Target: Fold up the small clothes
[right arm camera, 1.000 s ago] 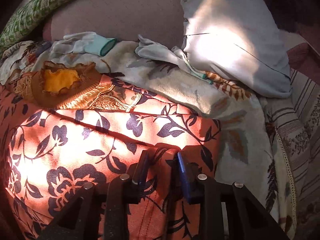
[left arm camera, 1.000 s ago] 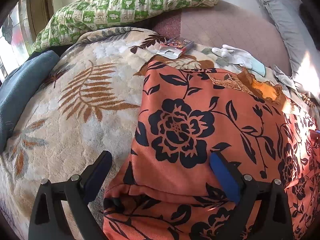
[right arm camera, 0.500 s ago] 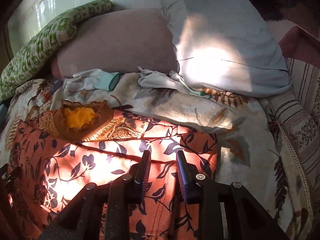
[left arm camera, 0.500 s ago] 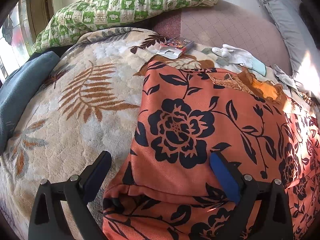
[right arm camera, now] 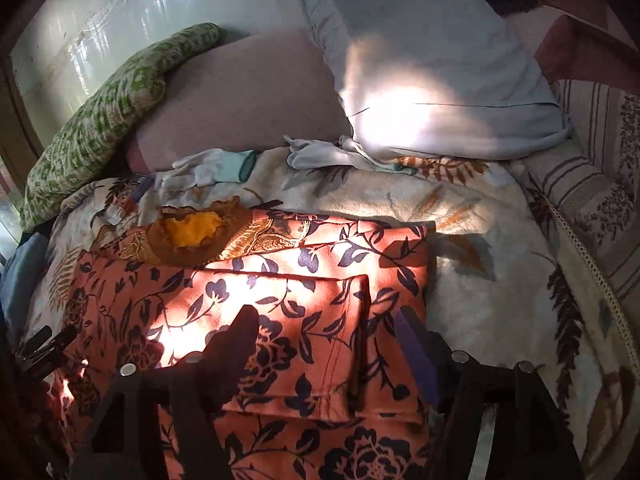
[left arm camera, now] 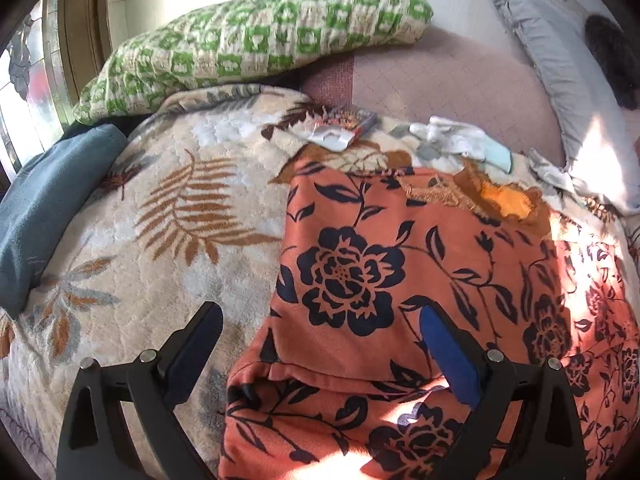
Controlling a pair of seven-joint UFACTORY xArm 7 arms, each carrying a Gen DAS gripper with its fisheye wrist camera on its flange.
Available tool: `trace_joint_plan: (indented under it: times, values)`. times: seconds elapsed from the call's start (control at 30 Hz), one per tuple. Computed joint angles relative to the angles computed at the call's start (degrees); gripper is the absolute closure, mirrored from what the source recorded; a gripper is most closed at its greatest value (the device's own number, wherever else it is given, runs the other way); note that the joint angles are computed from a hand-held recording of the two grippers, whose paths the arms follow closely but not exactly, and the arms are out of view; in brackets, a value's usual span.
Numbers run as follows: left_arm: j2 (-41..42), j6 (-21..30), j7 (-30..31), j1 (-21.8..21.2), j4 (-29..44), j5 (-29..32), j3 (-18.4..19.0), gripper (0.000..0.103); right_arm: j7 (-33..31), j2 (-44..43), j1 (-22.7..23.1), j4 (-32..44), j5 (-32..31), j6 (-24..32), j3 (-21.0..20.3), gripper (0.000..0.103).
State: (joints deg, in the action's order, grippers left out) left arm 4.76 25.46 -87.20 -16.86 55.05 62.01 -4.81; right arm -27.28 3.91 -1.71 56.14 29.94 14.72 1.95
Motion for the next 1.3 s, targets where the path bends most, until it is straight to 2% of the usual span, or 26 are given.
trace_joint_plan:
  times: [0.03, 0.1, 0.2, 0.3, 0.43, 0.57, 0.7, 0.9, 1.07, 1.17, 1.3]
  values:
    - [-2.31, 1.15, -2.00, -0.56, -1.36, 2.25, -0.16, 0.004, -4.20, -3.37, -0.98, -2.47, 4.01, 1.68, 0.20, 0.029]
    - [-7.71, 4.84, -4.31, -0.95, -4.69, 4.26, -1.92, 0.004, -9.39, -10.39, -0.64, -7.88, 9.14, 3.88, -2.09, 0.029]
    - [-18.09, 8.45, -5.70, -0.89, -11.71, 1.49, -5.56, 0.004, -15.31, -22.76, 1.29, -17.25, 15.21, 5.58, -7.50, 0.026]
    - [-28.38, 13.93, -4.30, -1.99, -17.38, -4.45, -9.47, 0.004, -14.71, -32.97, 1.23, -24.78, 14.04, 4.89, -10.58, 0.026]
    - [-40.58, 20.68, -1.23, -4.56, -22.38, -13.39, -13.71, 0.004, -12.18, -44.03, 0.67, -31.40, 10.90, 7.31, -14.02, 0.026]
    - [-47.55, 28.09, 1.70, -6.71, -23.33, -21.90, -18.28, 0.004, -10.41, -54.25, -0.38, -36.42, 6.84, 10.37, -16.21, 0.026]
    - [-51.17, 32.03, 3.69, -6.85, -23.09, -27.26, -22.51, 0.004, -9.25, -62.17, -1.80, -39.96, 1.90, 13.76, -17.60, 0.026]
    - [-53.26, 33.74, 6.38, -6.15, -23.12, -33.91, -26.73, 0.004, -7.14, -68.81, -3.82, -43.10, -4.99, 20.20, -20.26, 0.026]
    - [-53.89, 33.13, 7.28, -6.89, -24.18, -37.82, -27.74, 0.004, -5.18, -70.40, -6.67, -44.23, -8.35, 24.86, -21.30, 0.026]
    - [-55.45, 30.45, 7.23, -8.91, -27.26, -41.44, -26.02, 0.004, -4.54, -67.95, -7.93, -43.93, -10.22, 27.53, -21.48, 0.024]
    - [-57.54, 25.22, 7.23, -11.74, -34.20, -48.55, -21.24, 0.004, -3.06, -57.56, -9.30, -41.16, -11.34, 31.44, -22.35, 0.024]
